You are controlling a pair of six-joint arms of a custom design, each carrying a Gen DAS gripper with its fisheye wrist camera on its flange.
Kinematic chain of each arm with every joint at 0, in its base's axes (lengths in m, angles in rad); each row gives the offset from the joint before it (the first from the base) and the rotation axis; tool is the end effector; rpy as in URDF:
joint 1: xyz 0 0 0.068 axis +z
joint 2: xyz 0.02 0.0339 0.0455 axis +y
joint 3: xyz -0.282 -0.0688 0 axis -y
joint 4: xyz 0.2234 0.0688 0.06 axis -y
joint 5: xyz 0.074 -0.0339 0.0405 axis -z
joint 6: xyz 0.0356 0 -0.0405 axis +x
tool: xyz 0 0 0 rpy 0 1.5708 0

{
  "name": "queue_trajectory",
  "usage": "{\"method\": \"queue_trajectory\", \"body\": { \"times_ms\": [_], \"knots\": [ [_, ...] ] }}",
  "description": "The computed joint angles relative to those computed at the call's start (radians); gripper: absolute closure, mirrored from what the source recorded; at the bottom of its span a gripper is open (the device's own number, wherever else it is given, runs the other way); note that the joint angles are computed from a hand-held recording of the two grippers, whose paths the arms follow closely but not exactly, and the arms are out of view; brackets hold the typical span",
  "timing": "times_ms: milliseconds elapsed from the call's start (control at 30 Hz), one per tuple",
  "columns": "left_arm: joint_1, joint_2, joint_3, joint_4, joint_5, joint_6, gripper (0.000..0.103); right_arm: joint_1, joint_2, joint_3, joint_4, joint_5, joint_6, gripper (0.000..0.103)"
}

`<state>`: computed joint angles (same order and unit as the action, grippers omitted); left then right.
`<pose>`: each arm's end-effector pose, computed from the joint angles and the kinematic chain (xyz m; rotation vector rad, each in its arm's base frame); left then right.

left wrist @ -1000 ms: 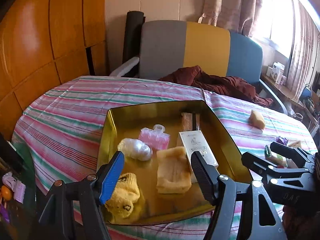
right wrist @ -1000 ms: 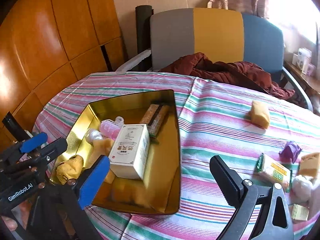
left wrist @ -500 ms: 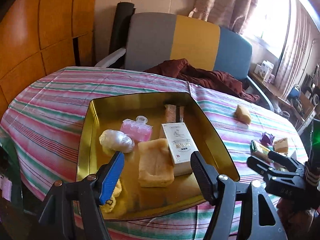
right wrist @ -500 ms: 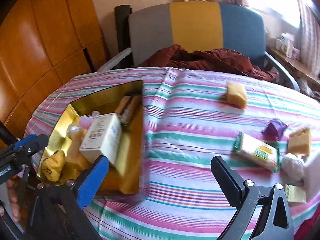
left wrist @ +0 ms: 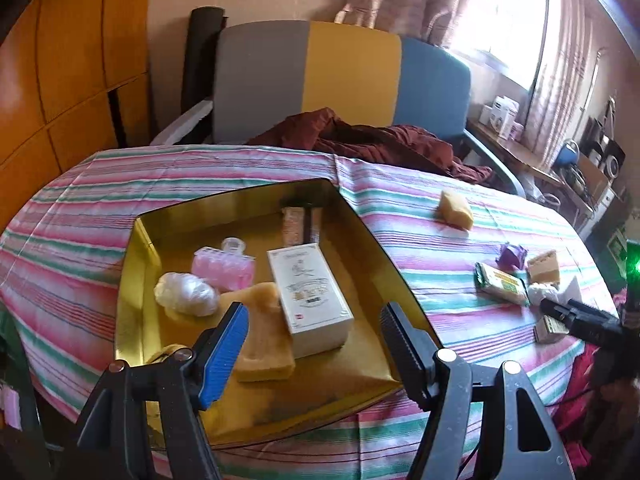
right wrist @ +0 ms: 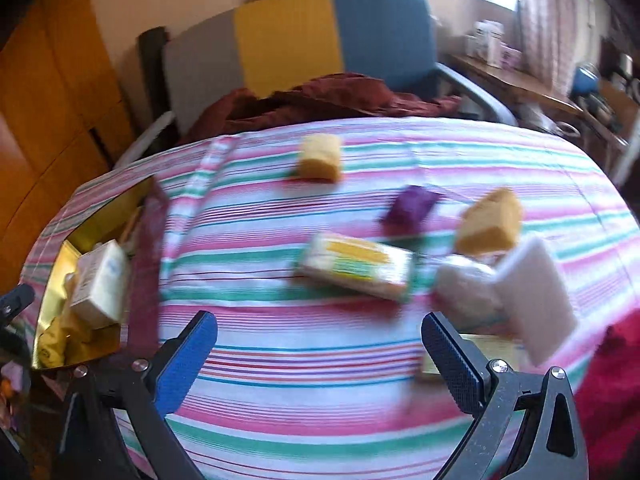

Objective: Organize objects
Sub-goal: 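Move both grippers toward the yellow sponges and white eraser on the cloth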

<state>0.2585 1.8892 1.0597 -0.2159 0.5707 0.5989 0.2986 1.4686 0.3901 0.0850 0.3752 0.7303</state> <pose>0.3486 0.0723 0.1671 0.5961 2.3452 -0.3740 0.2028 0.0488 0.1358 0.6628 2.3747 -0.0471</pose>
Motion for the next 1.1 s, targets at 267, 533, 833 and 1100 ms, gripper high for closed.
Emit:
{"method": "queue_trajectory", "body": {
  "times_ms": [267,533,833,1100],
  "knots": [
    [-0.067,-0.023,-0.013,-0.028,0.000,0.029,0.034,-0.342,-0.325,-0.086,-0.217,-0.050,-0.219,0.000],
    [-0.219,-0.061,0.019,-0.059,-0.033,0.015,0.034,-0.699,-0.332,-0.134,-0.107,-0.236,-0.409,0.000],
    [-0.465,0.087,0.221,-0.132,-0.148,-0.130,0.033,-0.943,-0.292,-0.198,0.043,-0.434,-0.443,0.000],
    [-0.657,0.345,0.538,-0.232,-0.292,-0.240,0.032,-1.006,-0.283,-0.187,0.045,-0.522,-0.459,0.000]
  ]
}}
